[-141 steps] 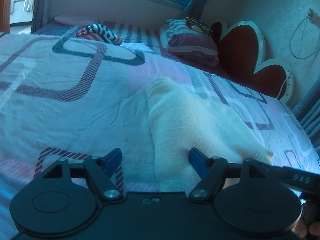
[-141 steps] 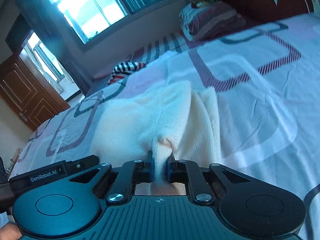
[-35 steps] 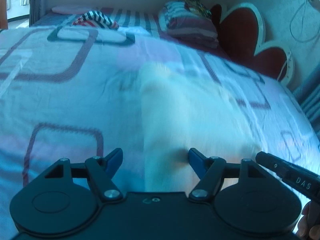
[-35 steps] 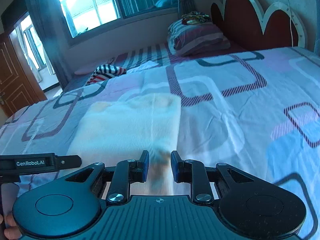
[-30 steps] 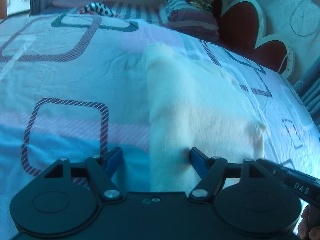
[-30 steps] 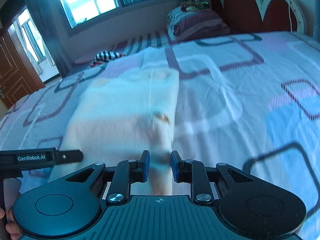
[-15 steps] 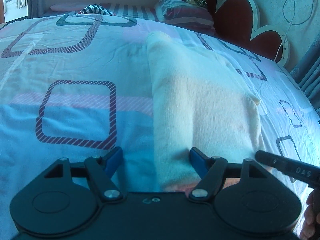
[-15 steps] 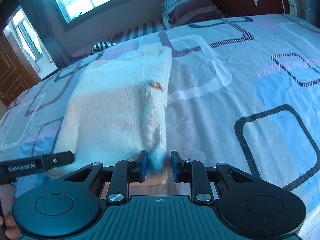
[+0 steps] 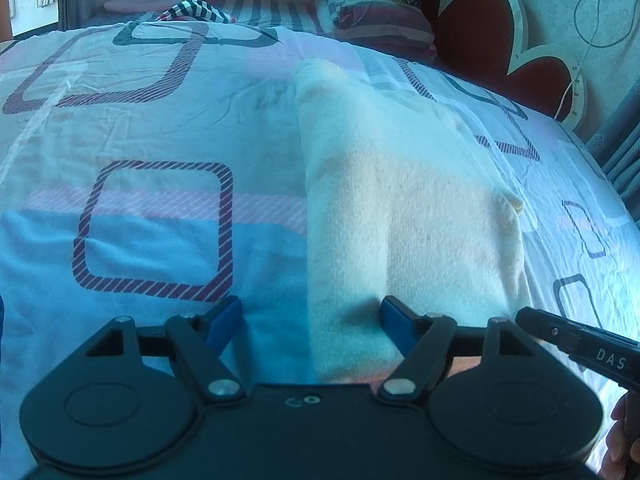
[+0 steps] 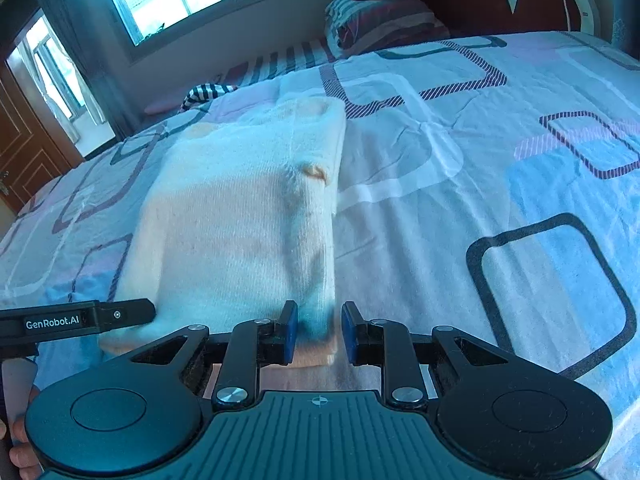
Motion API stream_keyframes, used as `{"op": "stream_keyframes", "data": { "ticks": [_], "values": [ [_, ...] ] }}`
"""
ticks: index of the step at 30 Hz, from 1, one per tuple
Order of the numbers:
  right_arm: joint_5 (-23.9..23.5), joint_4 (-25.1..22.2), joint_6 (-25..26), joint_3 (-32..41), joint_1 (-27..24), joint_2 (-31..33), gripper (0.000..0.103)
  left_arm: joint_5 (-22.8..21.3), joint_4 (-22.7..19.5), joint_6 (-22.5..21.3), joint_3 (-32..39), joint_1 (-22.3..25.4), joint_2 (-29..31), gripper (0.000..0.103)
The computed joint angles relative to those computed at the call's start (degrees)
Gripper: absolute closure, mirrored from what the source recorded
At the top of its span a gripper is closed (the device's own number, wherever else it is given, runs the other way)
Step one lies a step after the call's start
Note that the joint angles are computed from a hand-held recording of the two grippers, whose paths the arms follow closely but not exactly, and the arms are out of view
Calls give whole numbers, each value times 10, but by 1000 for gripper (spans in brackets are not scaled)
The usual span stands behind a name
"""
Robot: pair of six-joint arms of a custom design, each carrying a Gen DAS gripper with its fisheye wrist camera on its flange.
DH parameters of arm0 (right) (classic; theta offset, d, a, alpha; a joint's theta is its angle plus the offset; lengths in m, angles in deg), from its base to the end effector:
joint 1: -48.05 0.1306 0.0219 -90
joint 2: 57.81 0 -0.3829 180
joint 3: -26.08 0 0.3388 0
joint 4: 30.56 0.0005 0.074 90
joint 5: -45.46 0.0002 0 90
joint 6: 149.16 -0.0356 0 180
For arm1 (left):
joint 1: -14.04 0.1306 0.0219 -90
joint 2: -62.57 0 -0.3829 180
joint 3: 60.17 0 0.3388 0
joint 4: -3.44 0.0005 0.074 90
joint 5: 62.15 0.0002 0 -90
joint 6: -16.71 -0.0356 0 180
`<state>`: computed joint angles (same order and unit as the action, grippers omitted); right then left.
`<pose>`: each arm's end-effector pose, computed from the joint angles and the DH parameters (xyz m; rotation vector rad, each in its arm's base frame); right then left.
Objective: Fold small clothes
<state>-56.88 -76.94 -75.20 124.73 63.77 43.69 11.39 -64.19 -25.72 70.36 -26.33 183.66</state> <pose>0.4866 0.1443 0.4065 -0.0922 2.4673 0.5074 0.4715 -0.3882 0.4221 -0.2638 2.5267 -0.2379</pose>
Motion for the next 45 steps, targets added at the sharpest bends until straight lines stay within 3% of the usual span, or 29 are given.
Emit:
{"op": "stream_keyframes", "data": {
  "ticks": [11,14,19,24,27,30,32,34,35,36,39,42,45],
  "values": [
    [-8,5,-14,63,-10,32,77,1,-18,-14,97,18,40,23],
    [-5,7,-14,86,-8,48,49,9,-29,-18,138,26,62,21],
    [-8,12,-10,132,-6,85,47,14,-50,-31,206,40,103,19],
    [-64,-10,-59,199,-20,146,43,45,-65,-36,258,56,143,19],
    [-91,-11,-80,228,-27,178,33,95,-18,-24,213,70,131,16],
    [-135,-18,-105,249,-37,205,33,142,46,-11,146,80,107,18],
    [-163,-2,-122,242,-42,212,34,150,80,-23,114,82,95,20],
    [-173,28,-120,221,-44,206,34,161,98,-25,98,84,88,30],
    [-176,35,-119,215,-44,203,41,169,105,-19,95,85,87,34],
    [-179,38,-117,211,-44,202,54,175,106,-14,95,84,87,41],
    [-195,47,-135,205,-45,201,65,161,96,-15,110,79,93,52],
    [-175,48,-127,201,-38,190,69,136,78,-26,133,71,97,62],
    [-160,58,-122,194,-30,174,70,112,66,-44,146,64,95,66]
  ]
}}
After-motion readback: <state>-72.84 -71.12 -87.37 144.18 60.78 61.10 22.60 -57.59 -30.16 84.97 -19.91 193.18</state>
